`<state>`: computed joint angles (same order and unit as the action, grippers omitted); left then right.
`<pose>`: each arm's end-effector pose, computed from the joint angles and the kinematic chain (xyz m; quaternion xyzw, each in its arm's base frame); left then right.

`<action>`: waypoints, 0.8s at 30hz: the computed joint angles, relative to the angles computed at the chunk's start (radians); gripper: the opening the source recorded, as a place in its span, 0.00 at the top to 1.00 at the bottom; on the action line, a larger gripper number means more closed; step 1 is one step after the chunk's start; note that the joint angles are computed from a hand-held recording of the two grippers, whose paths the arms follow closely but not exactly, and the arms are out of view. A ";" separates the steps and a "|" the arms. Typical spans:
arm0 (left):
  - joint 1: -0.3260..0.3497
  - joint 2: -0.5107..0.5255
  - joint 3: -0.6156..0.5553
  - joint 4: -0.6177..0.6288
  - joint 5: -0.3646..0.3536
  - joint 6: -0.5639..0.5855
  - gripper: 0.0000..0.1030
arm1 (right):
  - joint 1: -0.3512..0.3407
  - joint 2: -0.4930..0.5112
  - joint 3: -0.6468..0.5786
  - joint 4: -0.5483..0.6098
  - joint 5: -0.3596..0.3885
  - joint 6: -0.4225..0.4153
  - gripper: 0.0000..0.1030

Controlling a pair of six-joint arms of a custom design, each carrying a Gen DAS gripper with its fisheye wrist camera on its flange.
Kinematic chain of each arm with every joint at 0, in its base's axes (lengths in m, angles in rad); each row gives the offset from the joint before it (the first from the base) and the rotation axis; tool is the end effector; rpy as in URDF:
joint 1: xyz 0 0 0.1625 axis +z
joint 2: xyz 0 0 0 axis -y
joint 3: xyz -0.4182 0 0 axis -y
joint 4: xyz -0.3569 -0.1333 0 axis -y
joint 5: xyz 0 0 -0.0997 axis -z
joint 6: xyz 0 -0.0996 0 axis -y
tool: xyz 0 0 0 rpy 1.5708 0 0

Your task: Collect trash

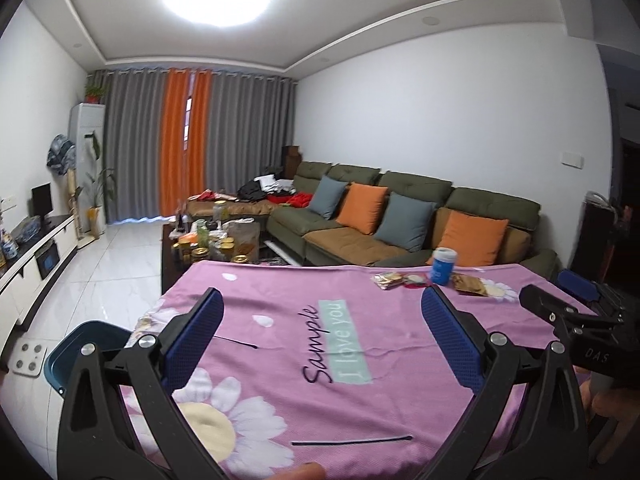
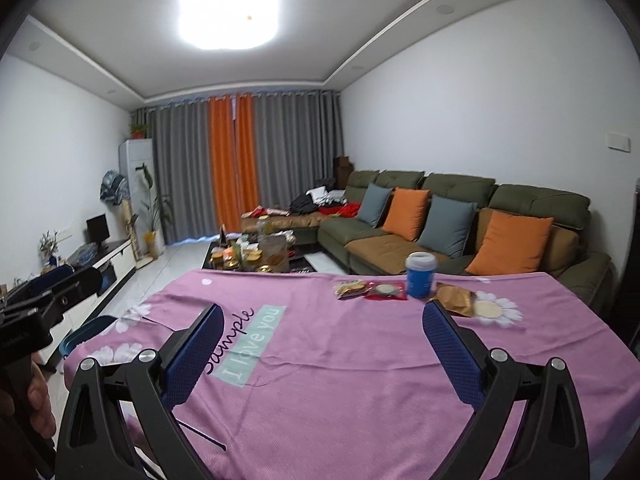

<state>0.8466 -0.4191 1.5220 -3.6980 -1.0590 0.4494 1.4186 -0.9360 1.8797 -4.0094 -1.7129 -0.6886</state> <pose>-0.3068 -0.6217 0.0542 0.3636 0.7709 -0.4998 0.1536 0.0324 -0.5749 0.3022 0.1473 -0.7182 0.5978 0.3243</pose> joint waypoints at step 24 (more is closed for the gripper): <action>-0.005 -0.005 0.172 -0.193 -0.038 0.022 0.05 | -0.024 0.055 0.188 -0.364 0.058 -0.044 0.07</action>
<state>0.8412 -0.4241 1.6940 -3.8906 -1.0974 0.4715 1.3949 -0.8813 2.0681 -4.3730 -1.6551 -0.7326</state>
